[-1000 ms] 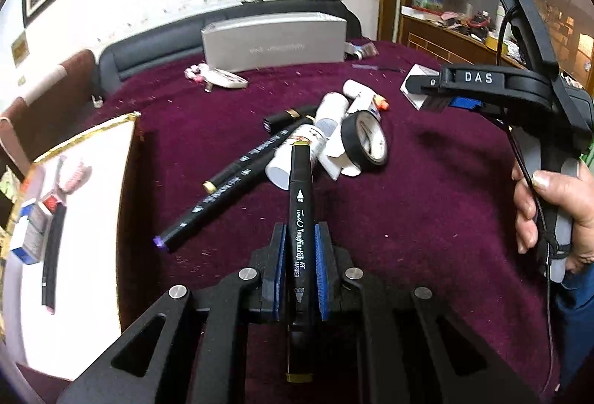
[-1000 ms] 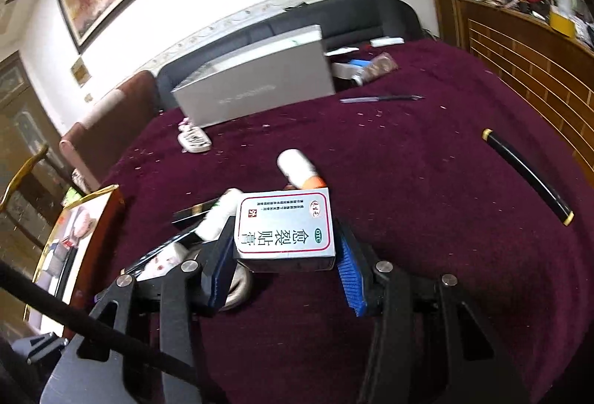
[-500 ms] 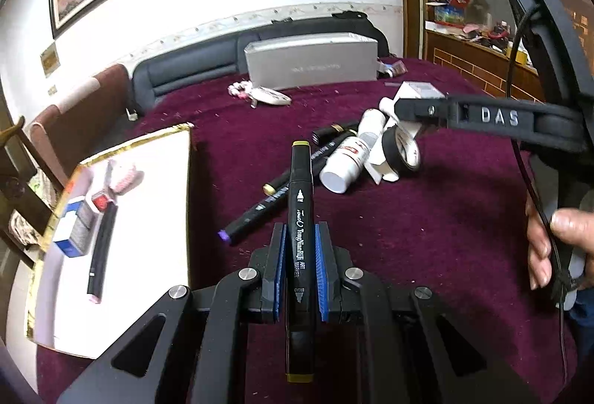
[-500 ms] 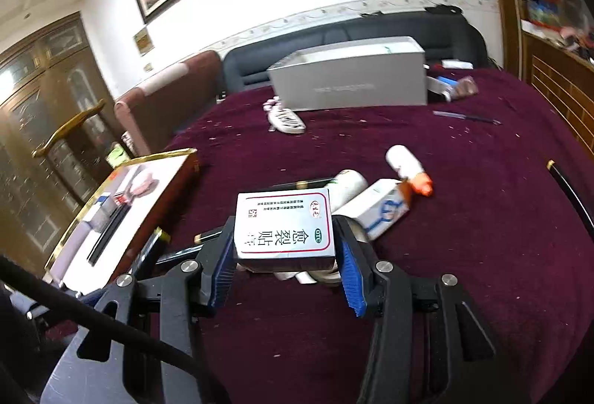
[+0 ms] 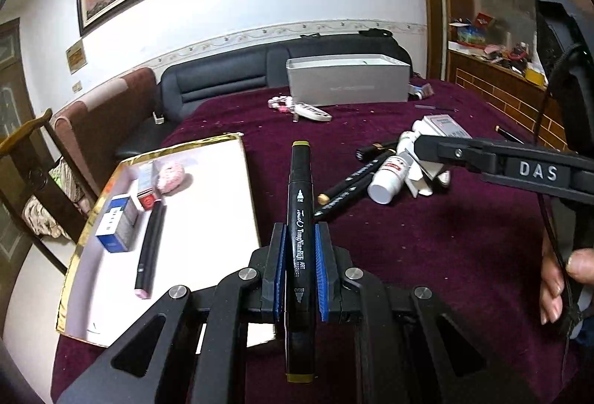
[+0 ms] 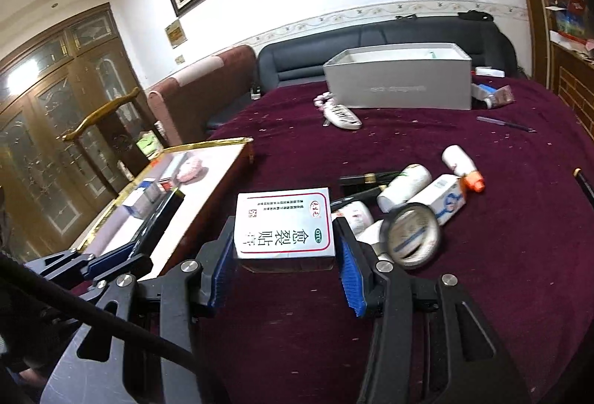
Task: Organize objects
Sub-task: 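Place the black marker in the tray with left tool while right tool carries the white box over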
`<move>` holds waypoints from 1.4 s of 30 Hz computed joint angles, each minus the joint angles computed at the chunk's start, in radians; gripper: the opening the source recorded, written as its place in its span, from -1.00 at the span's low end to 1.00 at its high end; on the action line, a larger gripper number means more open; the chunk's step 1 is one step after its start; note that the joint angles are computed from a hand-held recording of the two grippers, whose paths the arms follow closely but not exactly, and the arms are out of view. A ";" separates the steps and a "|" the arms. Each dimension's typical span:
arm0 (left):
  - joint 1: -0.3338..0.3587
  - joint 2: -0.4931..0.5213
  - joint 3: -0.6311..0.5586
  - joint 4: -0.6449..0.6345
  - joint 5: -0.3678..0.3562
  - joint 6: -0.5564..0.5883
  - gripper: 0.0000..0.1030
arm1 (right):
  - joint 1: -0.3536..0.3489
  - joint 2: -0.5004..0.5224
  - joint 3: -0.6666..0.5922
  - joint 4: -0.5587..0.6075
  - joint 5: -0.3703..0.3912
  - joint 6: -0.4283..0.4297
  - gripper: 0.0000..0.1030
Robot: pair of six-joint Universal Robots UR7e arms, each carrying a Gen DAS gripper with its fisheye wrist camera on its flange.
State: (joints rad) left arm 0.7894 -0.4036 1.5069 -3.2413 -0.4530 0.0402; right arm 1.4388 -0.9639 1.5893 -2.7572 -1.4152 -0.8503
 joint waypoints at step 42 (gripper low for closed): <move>0.090 -0.121 0.133 -0.049 0.066 -0.105 -0.78 | 0.165 0.130 -0.033 0.079 -0.098 -0.042 -0.06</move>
State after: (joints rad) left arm 0.8795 -0.5247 1.6394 -3.2901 -0.3871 -0.0653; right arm 1.6039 -0.8338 1.5565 -2.6780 -1.5136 -0.8926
